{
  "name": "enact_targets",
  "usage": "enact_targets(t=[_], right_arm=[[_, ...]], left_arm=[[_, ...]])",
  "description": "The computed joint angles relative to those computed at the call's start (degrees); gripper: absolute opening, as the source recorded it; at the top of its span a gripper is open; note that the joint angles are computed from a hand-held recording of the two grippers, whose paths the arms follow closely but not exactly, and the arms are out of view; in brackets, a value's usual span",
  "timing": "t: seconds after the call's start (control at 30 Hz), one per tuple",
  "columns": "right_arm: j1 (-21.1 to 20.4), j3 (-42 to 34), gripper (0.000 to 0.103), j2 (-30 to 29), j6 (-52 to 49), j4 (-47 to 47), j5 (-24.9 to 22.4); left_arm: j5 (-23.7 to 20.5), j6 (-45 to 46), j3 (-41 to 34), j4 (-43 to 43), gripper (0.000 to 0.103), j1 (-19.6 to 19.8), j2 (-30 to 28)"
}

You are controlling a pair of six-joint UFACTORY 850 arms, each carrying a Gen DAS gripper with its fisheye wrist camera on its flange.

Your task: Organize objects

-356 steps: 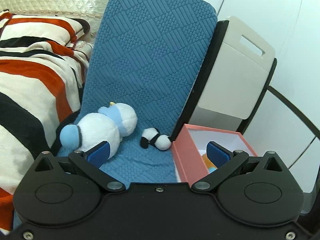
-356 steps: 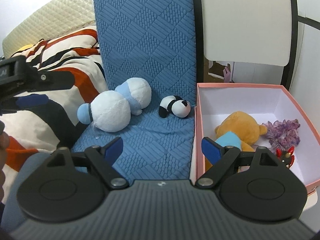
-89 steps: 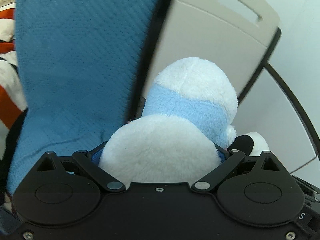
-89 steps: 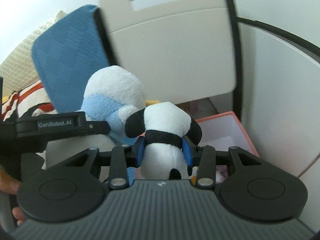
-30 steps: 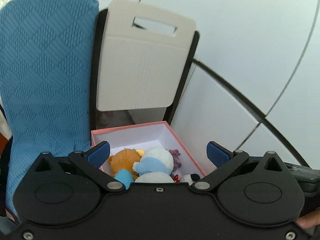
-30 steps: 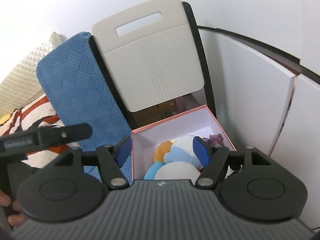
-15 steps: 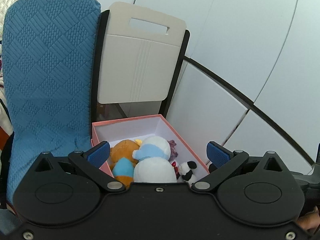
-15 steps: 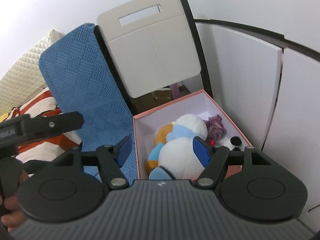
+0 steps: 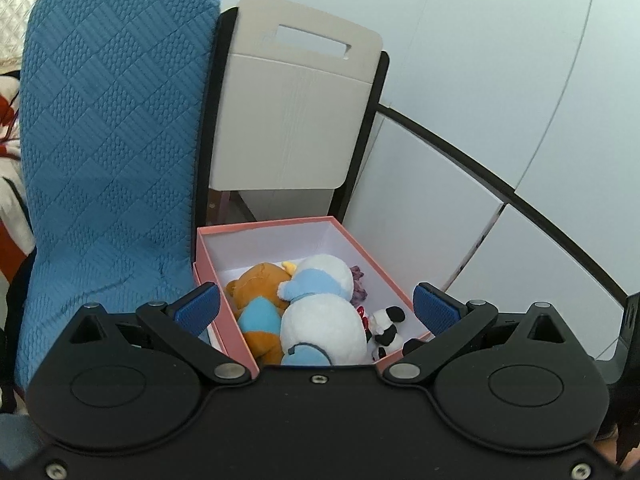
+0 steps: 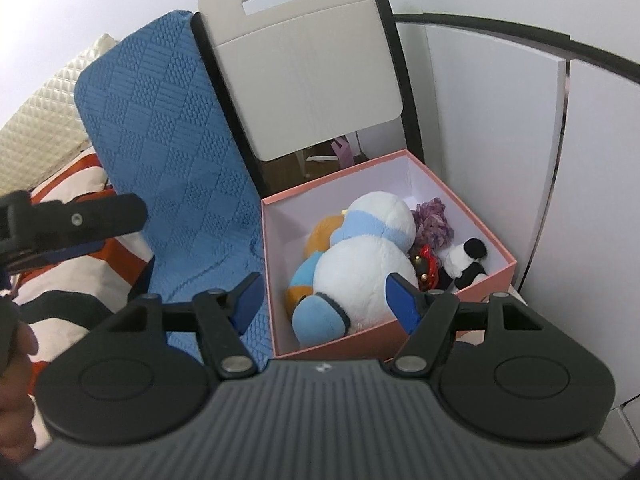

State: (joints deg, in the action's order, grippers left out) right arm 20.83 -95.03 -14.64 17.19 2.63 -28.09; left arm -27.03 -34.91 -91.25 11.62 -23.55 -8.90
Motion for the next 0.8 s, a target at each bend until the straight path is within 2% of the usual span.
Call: enact_targets(t=[0.1, 0.3, 0.47, 0.5, 0.53, 0.6, 0.67, 0.8], right_arm=[[0.1, 0.43, 0.075, 0.06, 0.53, -0.77, 0.67], [-0.02, -0.26, 0.074, -0.64, -0.43, 0.19, 0.1], [0.23, -0.24, 0.075, -0.96, 0.95, -0.6, -0.55], [0.22, -0.44, 0.077, -1.12, 0.8, -0.2, -0.83], [0.21, -0.7, 0.087, -1.33, 0.53, 0.2, -0.99], [0.33, -0.34, 0.089, -1.21, 1.92, -0.8, 0.0], [0.36, -0.34, 0.099, -1.27, 2.96, -1.15, 0.43], [0.55, -0.76, 0.103, -1.64, 3.82, -1.59, 0.23]], left_arm=[[1.27, -2.13, 1.49, 1.37, 0.103, 0.2, 0.59], [3.33, -4.55, 3.43, 1.04, 0.103, 0.73, 0.92], [2.68, -5.07, 3.05, 2.4, 0.103, 0.46, 0.34], [2.71, -5.89, 3.11, 3.28, 0.103, 0.41, 0.36], [2.82, -6.43, 3.19, 3.72, 0.103, 0.41, 0.41], [3.02, -6.6, 3.38, 3.56, 0.103, 0.53, 0.51], [3.01, -5.57, 3.52, 2.46, 0.103, 0.73, 0.53], [2.4, -6.3, 3.56, 3.47, 0.103, 0.77, 0.45]])
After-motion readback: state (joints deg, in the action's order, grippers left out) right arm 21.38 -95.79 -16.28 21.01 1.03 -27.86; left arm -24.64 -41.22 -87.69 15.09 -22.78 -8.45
